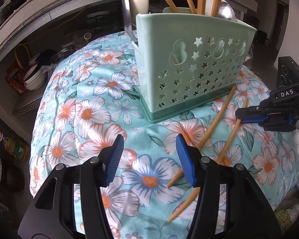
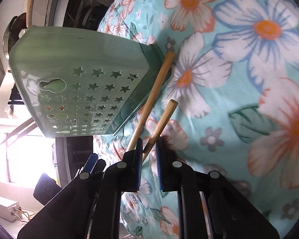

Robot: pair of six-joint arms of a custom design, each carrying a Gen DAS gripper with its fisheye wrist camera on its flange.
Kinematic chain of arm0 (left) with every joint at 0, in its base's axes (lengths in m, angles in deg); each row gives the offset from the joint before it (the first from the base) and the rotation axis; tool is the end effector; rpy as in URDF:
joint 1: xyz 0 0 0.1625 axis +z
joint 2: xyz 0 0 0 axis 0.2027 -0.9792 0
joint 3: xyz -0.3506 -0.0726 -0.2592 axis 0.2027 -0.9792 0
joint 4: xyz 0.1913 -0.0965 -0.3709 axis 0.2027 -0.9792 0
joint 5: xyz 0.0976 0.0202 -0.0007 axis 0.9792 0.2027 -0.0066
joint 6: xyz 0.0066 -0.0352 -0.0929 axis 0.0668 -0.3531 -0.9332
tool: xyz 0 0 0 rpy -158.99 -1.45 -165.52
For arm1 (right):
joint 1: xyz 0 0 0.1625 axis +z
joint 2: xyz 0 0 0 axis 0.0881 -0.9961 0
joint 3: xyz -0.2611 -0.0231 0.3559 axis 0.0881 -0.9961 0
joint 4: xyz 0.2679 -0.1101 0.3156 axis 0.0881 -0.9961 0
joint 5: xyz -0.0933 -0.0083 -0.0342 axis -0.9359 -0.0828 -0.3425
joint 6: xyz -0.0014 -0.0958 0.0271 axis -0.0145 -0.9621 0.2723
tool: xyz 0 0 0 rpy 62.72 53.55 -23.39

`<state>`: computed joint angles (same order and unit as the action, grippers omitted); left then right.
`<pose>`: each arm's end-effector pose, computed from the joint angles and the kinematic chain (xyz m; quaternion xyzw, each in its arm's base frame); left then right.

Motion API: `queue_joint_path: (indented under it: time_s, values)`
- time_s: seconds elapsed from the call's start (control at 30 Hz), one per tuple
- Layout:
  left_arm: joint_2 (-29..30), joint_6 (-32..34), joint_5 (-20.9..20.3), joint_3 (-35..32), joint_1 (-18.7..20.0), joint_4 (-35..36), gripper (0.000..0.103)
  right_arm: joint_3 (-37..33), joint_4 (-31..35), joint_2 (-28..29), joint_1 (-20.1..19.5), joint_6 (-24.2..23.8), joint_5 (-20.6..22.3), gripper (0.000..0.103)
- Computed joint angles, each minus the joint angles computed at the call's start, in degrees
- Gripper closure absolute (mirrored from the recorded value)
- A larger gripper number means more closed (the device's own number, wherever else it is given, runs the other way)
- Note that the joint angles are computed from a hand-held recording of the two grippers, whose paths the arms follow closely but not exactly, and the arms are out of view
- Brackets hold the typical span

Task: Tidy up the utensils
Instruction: 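Move both open grippers back down to the last loose chopsticks, then align the left gripper fingers around a chopstick while the right aligns on another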

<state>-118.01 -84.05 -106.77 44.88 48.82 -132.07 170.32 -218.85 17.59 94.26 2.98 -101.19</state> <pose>-0.0533 -0.5249 0.3201 0.1513 0.8682 -0.2918 0.3718 0.2522 -0.6531 -0.0039 0.0482 0.9931 -0.0822 0.0683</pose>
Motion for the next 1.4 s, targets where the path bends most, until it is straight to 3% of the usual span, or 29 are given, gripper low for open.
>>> queue_joint_path:
  time_s: [0.17, 0.23, 0.37, 0.4, 0.47, 0.57, 0.8, 0.93, 0.97, 1.07, 1.4]
  values:
    - [0.61, 3.87, -4.98, -0.23, -0.03, 1.06, 0.051, 1.87, -1.19, -3.91, 1.01, -3.24, -11.03, 0.09]
    - [2.0, 5.72, -4.95, -0.44, -0.26, 1.18, 0.051, 1.75, -1.58, -4.38, 1.23, -3.98, -13.82, 0.09]
    - [5.09, 7.52, -3.89, -1.64, -0.24, 2.63, 0.066, 1.15, -2.46, -3.69, 1.88, -5.18, -17.28, 0.09]
    - [5.79, 8.23, -3.55, -1.74, -0.18, 2.48, 0.069, 0.7, -2.47, -3.16, 1.92, -5.41, -17.54, 0.09]
    - [6.6, 10.09, -3.04, -1.4, -0.38, 1.51, 0.084, 0.69, -2.73, -2.9, 2.01, -5.86, -18.01, 0.09]
    - [6.14, 12.4, -3.28, -0.34, -1.26, 2.34, 0.09, 1.55, -3.07, -3.48, 1.94, -6.36, -17.75, 0.091]
    - [0.43, 5.37, -11.13, -0.41, -2.47, 19.26, 0.097, 4.8, -3.51, -5.64, 1.63, -6.56, -17.03, 0.091]
    - [-2.34, 1.66, -16.7, -0.25, -2.18, 24.84, 0.096, 6.95, -5.53, -6.62, 0.87, -6.46, -15.63, 0.091]
    - [-2.62, 1.43, -17.0, -0.07, -2.34, 24.8, 0.092, 7.18, -5.99, -6.67, 0.58, -6.37, -14.98, 0.091]
    - [-2.88, 1.0, -16.17, 0.49, -3.17, 23.65, 0.079, 8.01, -7.44, -6.83, -0.04, -6.56, -13.52, 0.092]
    - [6.79, 1.41, -12.0, -5.41, -4.1, 17.29, 0.077, 9.1, -8.27, -7.62, -0.89, -9.13, -11.94, 0.091]
